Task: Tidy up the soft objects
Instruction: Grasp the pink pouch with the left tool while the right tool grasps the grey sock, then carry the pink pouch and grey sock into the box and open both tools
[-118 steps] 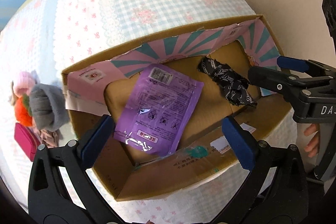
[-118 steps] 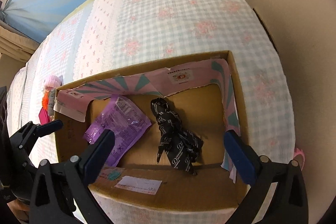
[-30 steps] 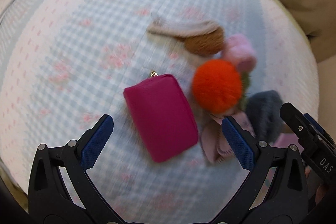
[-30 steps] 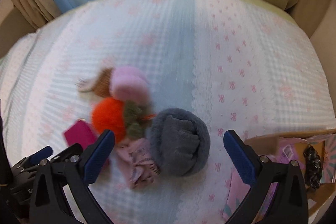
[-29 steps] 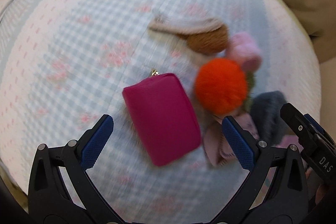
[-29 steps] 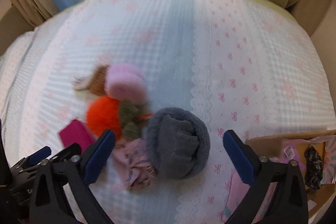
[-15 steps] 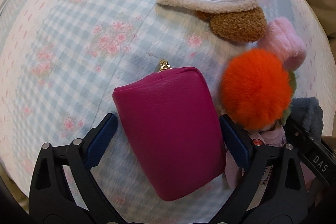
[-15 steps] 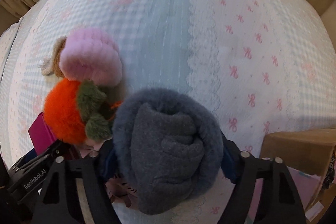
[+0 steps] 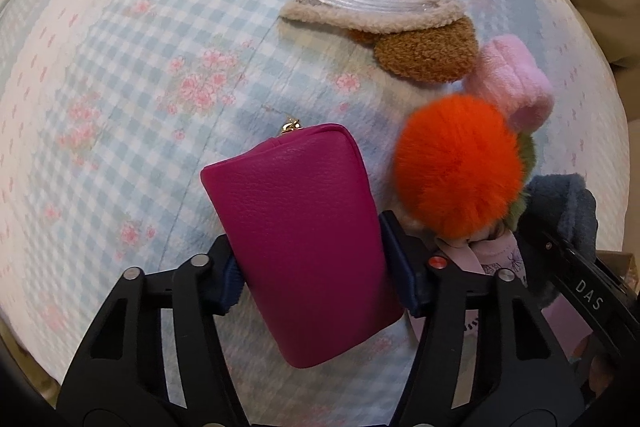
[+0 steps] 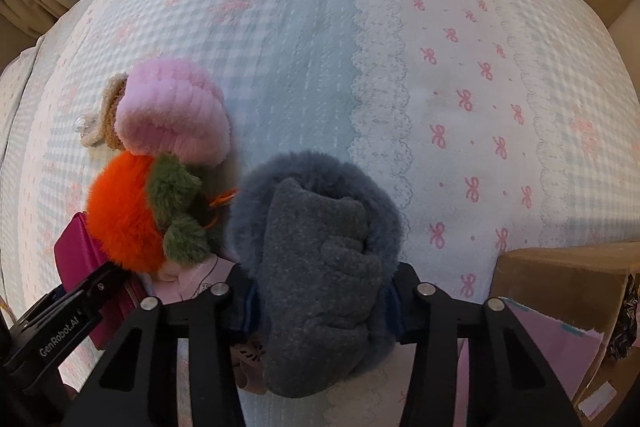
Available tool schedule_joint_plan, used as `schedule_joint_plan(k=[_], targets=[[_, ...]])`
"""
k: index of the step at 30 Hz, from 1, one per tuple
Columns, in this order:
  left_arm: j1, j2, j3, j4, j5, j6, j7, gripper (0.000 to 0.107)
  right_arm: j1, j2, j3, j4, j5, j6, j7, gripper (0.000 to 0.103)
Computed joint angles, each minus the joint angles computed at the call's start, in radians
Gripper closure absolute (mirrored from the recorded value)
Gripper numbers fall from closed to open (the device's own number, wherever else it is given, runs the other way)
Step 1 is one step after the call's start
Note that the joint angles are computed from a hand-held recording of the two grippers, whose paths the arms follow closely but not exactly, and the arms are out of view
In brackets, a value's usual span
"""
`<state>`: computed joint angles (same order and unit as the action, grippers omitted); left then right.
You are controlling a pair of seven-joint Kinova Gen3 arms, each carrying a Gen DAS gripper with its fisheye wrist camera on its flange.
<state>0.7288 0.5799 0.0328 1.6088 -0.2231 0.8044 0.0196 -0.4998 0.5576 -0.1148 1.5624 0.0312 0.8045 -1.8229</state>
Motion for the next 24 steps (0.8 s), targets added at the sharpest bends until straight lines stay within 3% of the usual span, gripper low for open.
schedule_joint_plan(k=[5,12,18,24], targets=[[-0.001,-0.027,-0.003,0.02,-0.013,-0.015,-0.004,0.064,0.017,-0.036,-0.005,0.007,-0.011,0.004,0.013,0.062],[0.039,-0.112,-0.004,0.032,-0.08,0.038,0.043,0.068,-0.001,-0.146,-0.002,0.054,0.011,-0.016,-0.011,0.062],[0.083,-0.206,0.029,-0.001,-0.184,0.155,0.11,0.068,-0.015,-0.271,-0.011,0.08,0.029,-0.001,-0.07,0.062],[0.126,-0.312,0.103,-0.079,-0.296,0.331,0.149,0.068,-0.033,-0.447,-0.039,0.083,0.081,0.069,-0.151,0.062]])
